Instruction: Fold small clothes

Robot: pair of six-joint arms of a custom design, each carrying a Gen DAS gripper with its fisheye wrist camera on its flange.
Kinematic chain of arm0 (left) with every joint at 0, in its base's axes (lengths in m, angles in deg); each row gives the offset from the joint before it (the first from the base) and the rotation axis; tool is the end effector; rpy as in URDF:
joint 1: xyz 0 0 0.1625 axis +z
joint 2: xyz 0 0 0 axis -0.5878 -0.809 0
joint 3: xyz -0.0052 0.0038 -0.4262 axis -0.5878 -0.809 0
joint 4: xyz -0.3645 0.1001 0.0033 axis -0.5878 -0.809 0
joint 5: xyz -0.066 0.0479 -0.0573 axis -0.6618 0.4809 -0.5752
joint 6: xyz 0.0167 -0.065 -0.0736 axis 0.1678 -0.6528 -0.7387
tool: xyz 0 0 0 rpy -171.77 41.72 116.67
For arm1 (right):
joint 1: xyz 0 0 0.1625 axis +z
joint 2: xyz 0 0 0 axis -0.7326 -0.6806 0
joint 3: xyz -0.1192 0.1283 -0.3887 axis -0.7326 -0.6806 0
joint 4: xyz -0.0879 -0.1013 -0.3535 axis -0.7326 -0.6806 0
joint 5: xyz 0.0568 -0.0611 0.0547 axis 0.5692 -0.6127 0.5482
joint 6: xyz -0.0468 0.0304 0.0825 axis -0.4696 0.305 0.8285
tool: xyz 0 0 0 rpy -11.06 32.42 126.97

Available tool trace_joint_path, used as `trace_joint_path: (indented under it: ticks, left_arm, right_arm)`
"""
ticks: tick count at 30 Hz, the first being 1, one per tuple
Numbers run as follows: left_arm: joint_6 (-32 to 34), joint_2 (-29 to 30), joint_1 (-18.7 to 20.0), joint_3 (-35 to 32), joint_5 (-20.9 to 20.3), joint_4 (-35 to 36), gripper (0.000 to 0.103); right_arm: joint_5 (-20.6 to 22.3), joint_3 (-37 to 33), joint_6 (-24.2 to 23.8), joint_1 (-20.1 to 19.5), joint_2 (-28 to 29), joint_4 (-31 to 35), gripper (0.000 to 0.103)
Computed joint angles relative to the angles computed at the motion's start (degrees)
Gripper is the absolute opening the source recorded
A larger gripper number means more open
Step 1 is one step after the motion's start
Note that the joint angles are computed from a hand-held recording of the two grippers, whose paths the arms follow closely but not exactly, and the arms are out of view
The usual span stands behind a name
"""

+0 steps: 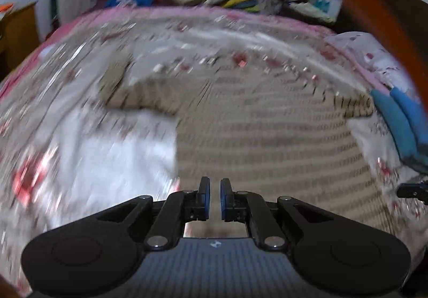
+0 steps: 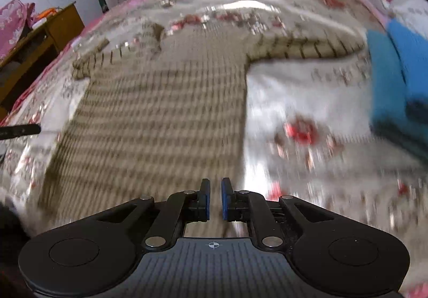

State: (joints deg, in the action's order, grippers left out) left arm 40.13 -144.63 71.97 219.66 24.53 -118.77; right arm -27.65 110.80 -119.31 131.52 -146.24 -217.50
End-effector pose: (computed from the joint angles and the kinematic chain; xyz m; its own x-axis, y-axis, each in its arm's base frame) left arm -0.2364 -0.4305 0.1245 -0.7877 0.1329 -0.6016 0.4914 0.7245 -0.4834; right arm 0.0601 -0.4080 0.2782 -0.7979 -0.1786 0.5757 -0.4546 0.8055 -0.3801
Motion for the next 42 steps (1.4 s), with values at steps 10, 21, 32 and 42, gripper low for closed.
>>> trace_joint_path:
  ticks: [10,21,32,42]
  left_arm:
    - [25.99,18.28,14.63,-28.59,-4.02,-10.57,0.014]
    - [24.84,26.28,23.48,-44.54,-7.93,-5.11,0.026]
    - [24.82,27.68,22.77,-44.69,8.22,-11.29,0.017]
    - [26.6,24.97,19.4,-36.4,5.69,-16.47,0.017]
  right_arm:
    - [-0.57,-29.21,-6.61,4.91,25.12,-2.31,0.012]
    - [2.47,-61.86,-3.24,4.19,45.97,13.48,0.013]
    - [-10.23,-70.11,-6.85,4.02,53.27,-0.36,0.002]
    - [-1.91,-54.44,1.04,3.74,43.59,-3.46,0.016]
